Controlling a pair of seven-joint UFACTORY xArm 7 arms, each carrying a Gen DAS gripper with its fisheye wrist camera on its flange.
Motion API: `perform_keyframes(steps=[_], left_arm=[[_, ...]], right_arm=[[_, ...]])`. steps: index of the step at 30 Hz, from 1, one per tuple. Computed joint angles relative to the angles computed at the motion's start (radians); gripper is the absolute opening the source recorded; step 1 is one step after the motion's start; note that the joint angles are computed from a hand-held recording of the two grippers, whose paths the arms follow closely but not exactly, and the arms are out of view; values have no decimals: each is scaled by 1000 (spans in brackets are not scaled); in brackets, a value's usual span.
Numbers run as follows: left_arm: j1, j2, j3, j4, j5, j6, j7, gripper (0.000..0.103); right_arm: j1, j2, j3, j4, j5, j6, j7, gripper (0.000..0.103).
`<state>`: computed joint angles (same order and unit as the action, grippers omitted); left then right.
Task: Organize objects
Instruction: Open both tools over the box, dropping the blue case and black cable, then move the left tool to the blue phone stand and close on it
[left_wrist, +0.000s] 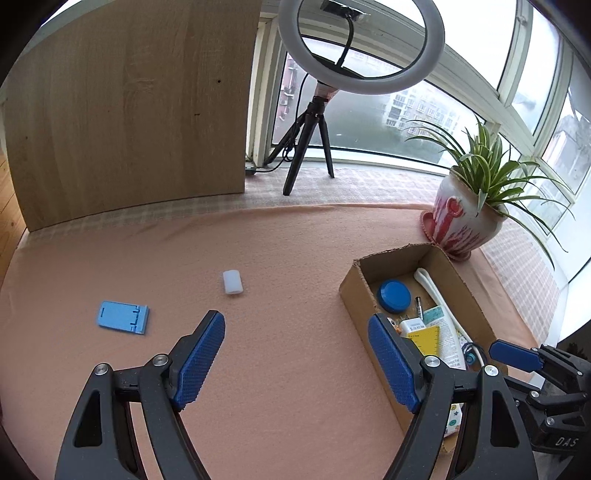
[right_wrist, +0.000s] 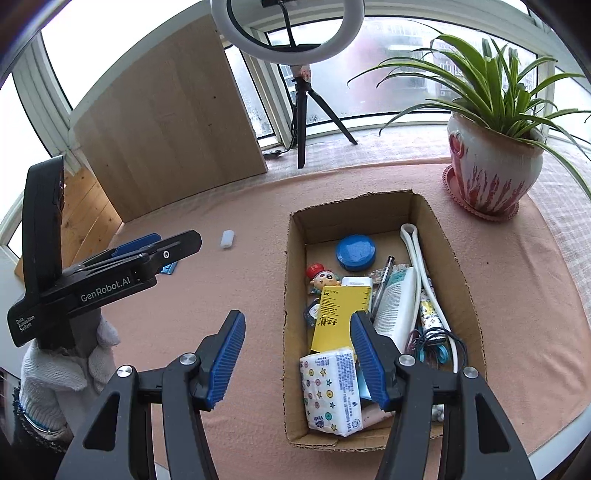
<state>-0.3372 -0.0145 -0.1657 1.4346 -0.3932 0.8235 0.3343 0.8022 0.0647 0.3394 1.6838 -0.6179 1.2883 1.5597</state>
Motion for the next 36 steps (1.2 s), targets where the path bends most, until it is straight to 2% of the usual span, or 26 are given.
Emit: perform_keyframes(steps=[6,10,16,23,28,30,33,36], left_arm=[[62,22,46,23,3,32,10,83],[108,58,66,57,14,63,7,83],[178,171,83,190,31,143,-18,83],[222,384,85,434,120,254,-109,83],[190,542,80,610,217,292,-154,82],[178,626,80,716,240,333,-180,80],[164,749,83,884,264,397,-220,70],[153,866,77,1062,278,468,-217,59]], right_arm=[[28,99,-29,118,-7,-25,-41,56],[43,158,-67,176,26,-70,-80,56],[70,270,-129,310,72,-97,-147,56],[106,447,-213,561,140,-61,-260,56],[110,511,-259,625,211,-82,-272,56],[112,522,-269,629,230,-88,-270,56],[116,522,-274,613,249,-100,-268,56],[119,518,-278,603,255,-89,-268,56]])
